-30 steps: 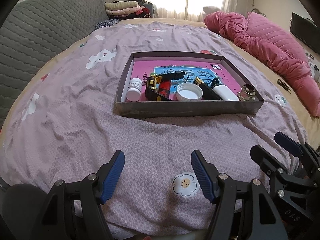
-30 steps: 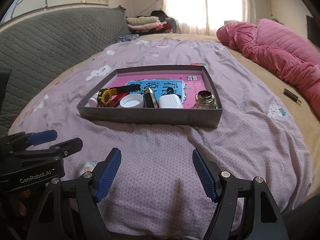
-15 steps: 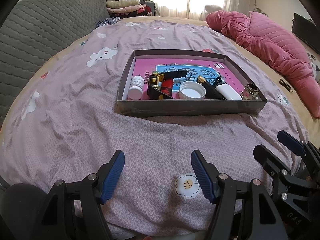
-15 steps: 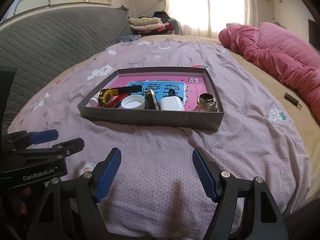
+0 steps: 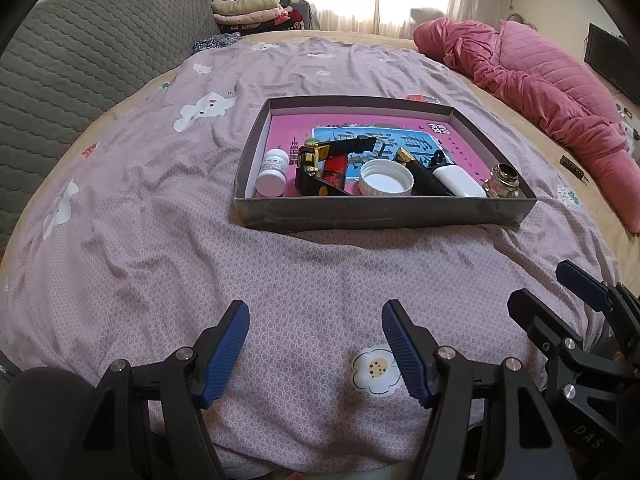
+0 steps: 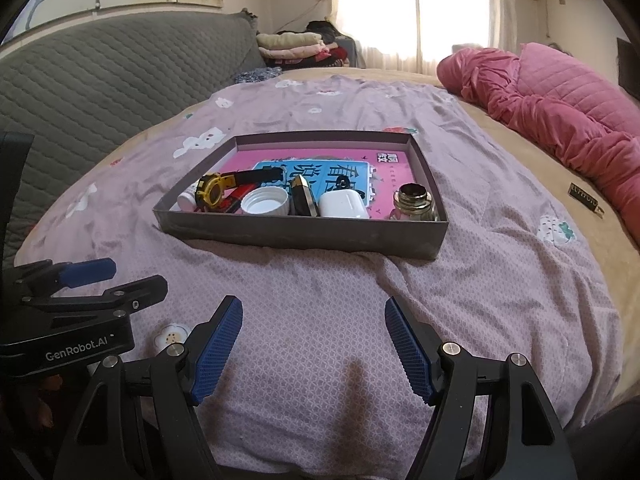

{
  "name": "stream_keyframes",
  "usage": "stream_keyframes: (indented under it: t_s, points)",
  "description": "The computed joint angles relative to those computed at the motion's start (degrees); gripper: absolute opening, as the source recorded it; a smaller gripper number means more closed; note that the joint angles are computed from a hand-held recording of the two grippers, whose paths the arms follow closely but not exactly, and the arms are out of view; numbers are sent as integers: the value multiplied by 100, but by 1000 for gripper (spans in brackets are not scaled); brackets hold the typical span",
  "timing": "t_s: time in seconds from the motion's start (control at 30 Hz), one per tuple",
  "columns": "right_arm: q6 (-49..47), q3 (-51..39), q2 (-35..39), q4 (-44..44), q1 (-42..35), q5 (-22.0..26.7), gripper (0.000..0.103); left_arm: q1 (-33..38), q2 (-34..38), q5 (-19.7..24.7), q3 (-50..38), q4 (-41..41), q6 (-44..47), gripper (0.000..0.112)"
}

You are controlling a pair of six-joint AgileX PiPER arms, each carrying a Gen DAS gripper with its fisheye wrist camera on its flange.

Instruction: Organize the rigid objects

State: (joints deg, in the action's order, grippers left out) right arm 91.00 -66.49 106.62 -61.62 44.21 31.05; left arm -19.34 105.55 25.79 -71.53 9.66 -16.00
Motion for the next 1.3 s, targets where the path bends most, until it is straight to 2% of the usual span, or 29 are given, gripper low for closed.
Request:
stream_keyframes:
  t_s: [1.3]
  points:
    - [187, 54, -76, -88, -1, 93, 75, 58, -18, 42, -38, -103, 56, 68]
